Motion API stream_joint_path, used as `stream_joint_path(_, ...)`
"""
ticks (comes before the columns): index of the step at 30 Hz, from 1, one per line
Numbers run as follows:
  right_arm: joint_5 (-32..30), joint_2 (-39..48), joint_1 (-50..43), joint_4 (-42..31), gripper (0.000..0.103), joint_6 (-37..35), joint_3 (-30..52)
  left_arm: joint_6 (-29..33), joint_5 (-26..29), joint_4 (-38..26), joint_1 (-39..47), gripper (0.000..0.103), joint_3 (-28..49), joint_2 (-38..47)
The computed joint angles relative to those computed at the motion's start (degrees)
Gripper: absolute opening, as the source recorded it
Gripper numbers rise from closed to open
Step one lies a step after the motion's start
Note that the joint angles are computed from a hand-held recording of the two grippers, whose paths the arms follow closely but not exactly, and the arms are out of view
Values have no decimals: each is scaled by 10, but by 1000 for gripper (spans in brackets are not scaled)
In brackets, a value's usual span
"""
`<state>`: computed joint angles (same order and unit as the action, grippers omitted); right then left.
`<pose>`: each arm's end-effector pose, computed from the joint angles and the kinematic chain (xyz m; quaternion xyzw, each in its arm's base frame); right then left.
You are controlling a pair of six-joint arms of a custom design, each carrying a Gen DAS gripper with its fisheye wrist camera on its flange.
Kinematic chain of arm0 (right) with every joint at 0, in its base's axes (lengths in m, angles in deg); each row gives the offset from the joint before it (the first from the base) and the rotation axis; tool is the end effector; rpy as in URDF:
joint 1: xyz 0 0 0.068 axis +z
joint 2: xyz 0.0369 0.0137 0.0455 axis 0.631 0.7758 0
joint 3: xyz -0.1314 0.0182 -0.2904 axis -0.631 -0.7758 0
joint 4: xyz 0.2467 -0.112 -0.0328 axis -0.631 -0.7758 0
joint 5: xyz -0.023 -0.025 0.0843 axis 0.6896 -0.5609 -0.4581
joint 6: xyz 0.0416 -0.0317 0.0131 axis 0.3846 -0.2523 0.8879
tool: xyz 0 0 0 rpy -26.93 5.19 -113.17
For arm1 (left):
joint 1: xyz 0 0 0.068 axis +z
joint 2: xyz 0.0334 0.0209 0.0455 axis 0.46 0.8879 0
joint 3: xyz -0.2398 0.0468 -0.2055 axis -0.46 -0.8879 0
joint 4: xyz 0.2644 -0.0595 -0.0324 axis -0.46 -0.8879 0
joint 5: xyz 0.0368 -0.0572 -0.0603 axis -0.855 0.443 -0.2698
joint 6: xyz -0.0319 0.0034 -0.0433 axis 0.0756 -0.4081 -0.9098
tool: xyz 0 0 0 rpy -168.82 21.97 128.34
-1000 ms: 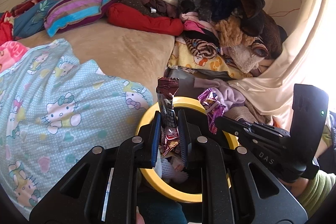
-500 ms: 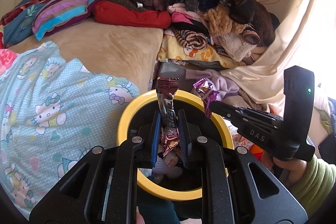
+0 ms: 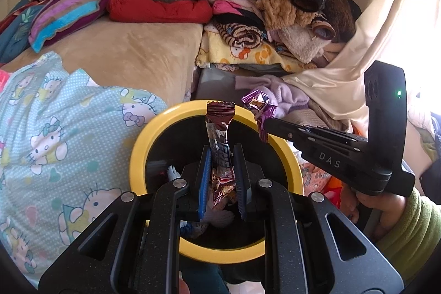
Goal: Collect trash
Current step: 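Lift both held wrappers and carry them over the yellow bin, then open both tools to drop the wrappers into the yellow bin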
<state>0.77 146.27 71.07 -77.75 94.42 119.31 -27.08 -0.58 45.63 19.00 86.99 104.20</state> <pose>0.2143 0.1350 0.1966 -0.0942 0.9085 0.1950 0.3574 0.1904 -0.0394 0.2053 0.1011 0.9112 -0.1862 0.3532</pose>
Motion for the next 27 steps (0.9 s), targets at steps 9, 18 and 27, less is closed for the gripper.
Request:
stream_joint_path(9,-23,23,-12,2,3,0,-2,-10,-11,39,-25,13,-14,40)
stream_joint_path(18,-32,45,-21,1,13,8,-3,-15,-7,65,-14,46,-15,77)
stream_joint_path(27,-30,39,-26,2,37,12,-6,-15,-5,57,13,71,-17,67)
